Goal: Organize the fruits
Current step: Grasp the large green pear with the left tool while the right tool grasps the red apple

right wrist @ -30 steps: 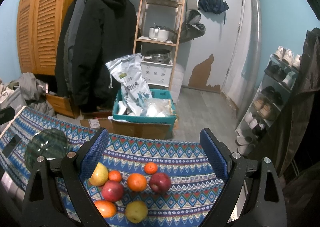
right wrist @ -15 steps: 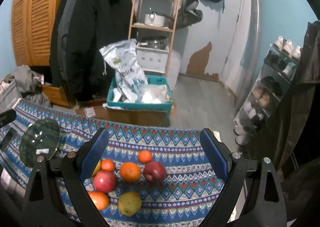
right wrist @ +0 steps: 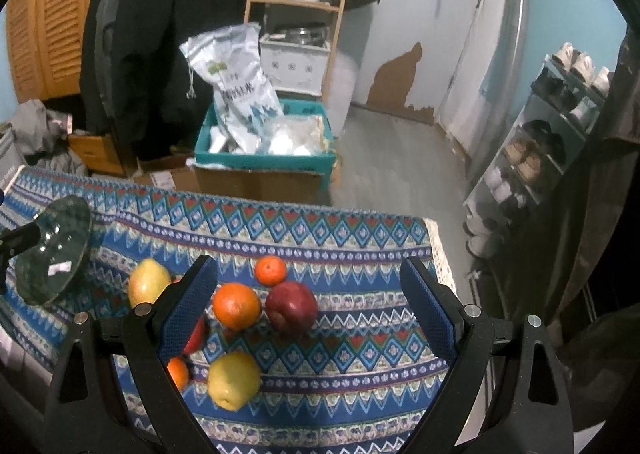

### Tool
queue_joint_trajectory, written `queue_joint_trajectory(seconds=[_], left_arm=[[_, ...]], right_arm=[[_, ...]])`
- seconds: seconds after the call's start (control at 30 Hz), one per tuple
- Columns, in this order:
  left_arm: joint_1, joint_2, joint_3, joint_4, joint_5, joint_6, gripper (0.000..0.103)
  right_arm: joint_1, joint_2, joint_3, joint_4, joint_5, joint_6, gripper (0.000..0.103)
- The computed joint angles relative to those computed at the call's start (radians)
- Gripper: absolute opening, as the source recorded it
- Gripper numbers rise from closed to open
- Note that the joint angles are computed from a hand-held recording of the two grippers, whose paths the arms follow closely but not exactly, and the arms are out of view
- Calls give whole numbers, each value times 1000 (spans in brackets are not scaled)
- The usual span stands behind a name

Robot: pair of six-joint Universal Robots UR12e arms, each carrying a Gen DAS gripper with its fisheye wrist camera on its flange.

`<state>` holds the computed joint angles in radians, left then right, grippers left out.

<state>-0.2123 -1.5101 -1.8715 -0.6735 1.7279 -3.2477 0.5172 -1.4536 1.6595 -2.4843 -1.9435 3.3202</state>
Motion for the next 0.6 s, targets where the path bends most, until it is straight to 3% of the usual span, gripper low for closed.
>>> queue_joint_trajectory(seconds=[0.2,0.6], left_arm=[[10,-33,11,-66,-61,-10,102],[6,-117,45,-142,-114,-13,102]], right_arm=[[-8,11,2,49,21,2,91],[-34,33,20,130,51,14,91]])
